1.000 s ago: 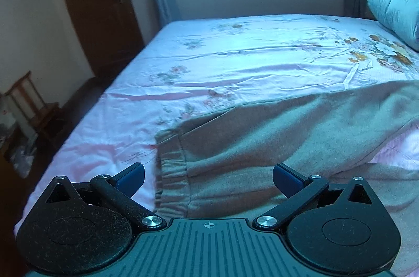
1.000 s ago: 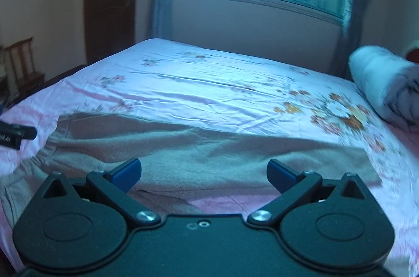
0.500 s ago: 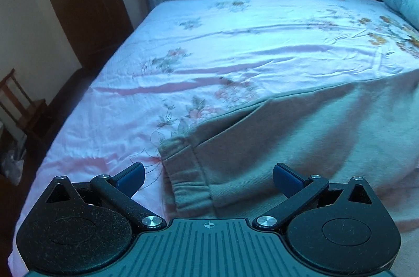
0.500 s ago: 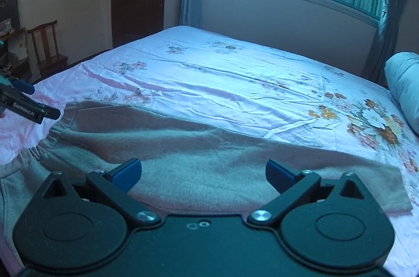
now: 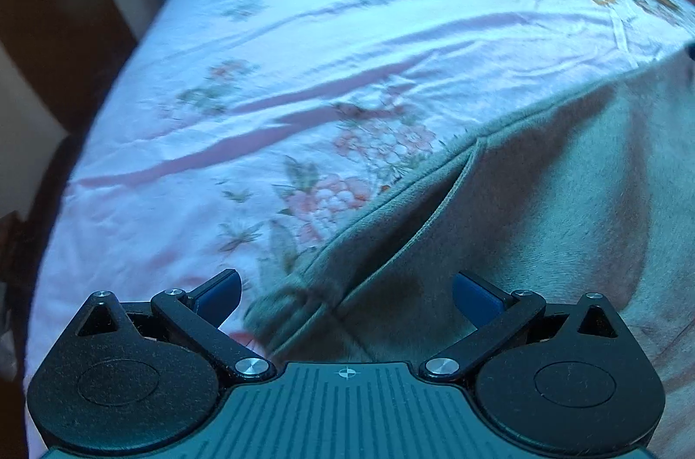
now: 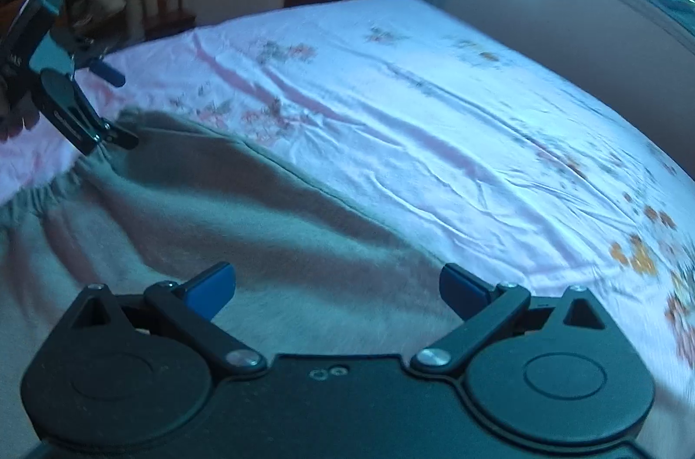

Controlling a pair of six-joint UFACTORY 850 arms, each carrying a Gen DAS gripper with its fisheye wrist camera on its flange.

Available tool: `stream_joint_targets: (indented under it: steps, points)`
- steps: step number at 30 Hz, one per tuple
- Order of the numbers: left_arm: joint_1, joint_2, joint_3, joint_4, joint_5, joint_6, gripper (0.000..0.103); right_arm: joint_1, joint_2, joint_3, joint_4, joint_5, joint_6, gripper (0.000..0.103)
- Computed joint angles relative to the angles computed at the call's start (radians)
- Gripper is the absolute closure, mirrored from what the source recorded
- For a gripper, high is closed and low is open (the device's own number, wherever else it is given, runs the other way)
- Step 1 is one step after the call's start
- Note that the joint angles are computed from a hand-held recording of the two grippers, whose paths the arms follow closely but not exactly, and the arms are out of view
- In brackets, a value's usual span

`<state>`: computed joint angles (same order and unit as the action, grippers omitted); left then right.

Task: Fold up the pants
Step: 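Lower the left tool onto the waistband while the right tool grasps the pant leg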

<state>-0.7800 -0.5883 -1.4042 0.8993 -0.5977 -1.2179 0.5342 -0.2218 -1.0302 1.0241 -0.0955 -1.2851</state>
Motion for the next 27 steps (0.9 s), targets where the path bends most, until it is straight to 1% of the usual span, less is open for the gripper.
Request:
stream_joint_targets:
  steps: [3,4,5,6,7,8,9,10,11,12,13,14,15,16,17,18,19,20,21,23,25,26,27]
  points:
    - [0.027,-0.023,-0.006,-0.049,0.055,0.083,0.001,-0.016,-0.065,-0.072,-0.144,-0.046,0.095,0.009]
    - [0.037,-0.028,-0.006,-0.075,0.076,0.111,0.009,-0.019,-0.084,-0.095,-0.184,-0.059,0.121,0.009]
    - [0.052,-0.032,-0.007,-0.143,0.106,0.174,0.018,-0.023,-0.103,-0.117,-0.220,-0.071,0.146,0.010]
    - [0.063,-0.034,-0.004,-0.183,0.130,0.206,0.019,-0.026,-0.124,-0.143,-0.283,-0.087,0.196,0.011]
    - [0.068,-0.033,0.003,-0.185,0.149,0.213,0.022,-0.030,-0.145,-0.168,-0.334,-0.102,0.232,0.012]
    - [0.073,-0.034,0.006,-0.202,0.164,0.231,0.030,-0.033,-0.165,-0.191,-0.378,-0.114,0.264,0.019]
    - [0.077,-0.036,0.007,-0.212,0.171,0.242,0.032,-0.038,-0.185,-0.216,-0.415,-0.134,0.292,0.044]
    - [0.078,-0.036,0.010,-0.204,0.173,0.236,0.037,-0.043,-0.208,-0.248,-0.469,-0.170,0.339,0.064]
    - [0.079,-0.034,0.014,-0.192,0.176,0.220,0.044,-0.048,-0.234,-0.286,-0.540,-0.218,0.409,0.079]
    - [0.079,-0.030,0.022,-0.173,0.179,0.196,0.049,-0.050,-0.256,-0.313,-0.585,-0.246,0.449,0.071]
    - [0.079,-0.025,0.031,-0.153,0.183,0.173,0.058,-0.051,-0.266,-0.322,-0.595,-0.245,0.446,0.071]
    - [0.080,-0.019,0.040,-0.135,0.189,0.151,0.063,-0.053,-0.275,-0.331,-0.590,-0.246,0.427,0.071]
    - [0.080,-0.014,0.047,-0.124,0.193,0.138,0.065,-0.056,-0.288,-0.349,-0.596,-0.262,0.426,0.071]
    - [0.079,-0.009,0.054,-0.103,0.197,0.119,0.070,-0.059,-0.299,-0.365,-0.603,-0.275,0.432,0.070]
    - [0.075,-0.004,0.059,-0.079,0.195,0.100,0.072,-0.062,-0.306,-0.374,-0.600,-0.277,0.425,0.066]
    - [0.072,-0.003,0.061,-0.062,0.192,0.083,0.072,-0.066,-0.313,-0.384,-0.583,-0.277,0.402,0.059]
    - [0.069,-0.004,0.059,-0.052,0.185,0.079,0.073,-0.071,-0.321,-0.395,-0.576,-0.286,0.394,0.055]
    - [0.066,-0.005,0.057,-0.041,0.179,0.071,0.075,-0.074,-0.336,-0.415,-0.587,-0.316,0.402,0.049]
    - [0.063,-0.006,0.054,-0.031,0.172,0.064,0.076,-0.078,-0.351,-0.436,-0.590,-0.353,0.398,0.048]
    - [0.057,-0.008,0.051,-0.017,0.160,0.058,0.078,-0.075,-0.382,-0.474,-0.641,-0.395,0.428,0.049]
    - [0.051,-0.007,0.052,0.007,0.148,0.027,0.078,-0.070,-0.404,-0.494,-0.703,-0.401,0.469,0.053]
    - [0.048,-0.006,0.053,0.018,0.142,0.012,0.078,-0.070,-0.413,-0.502,-0.714,-0.407,0.485,0.057]
    - [0.043,-0.006,0.054,0.033,0.132,-0.007,0.078,-0.071,-0.418,-0.507,-0.707,-0.415,0.488,0.066]
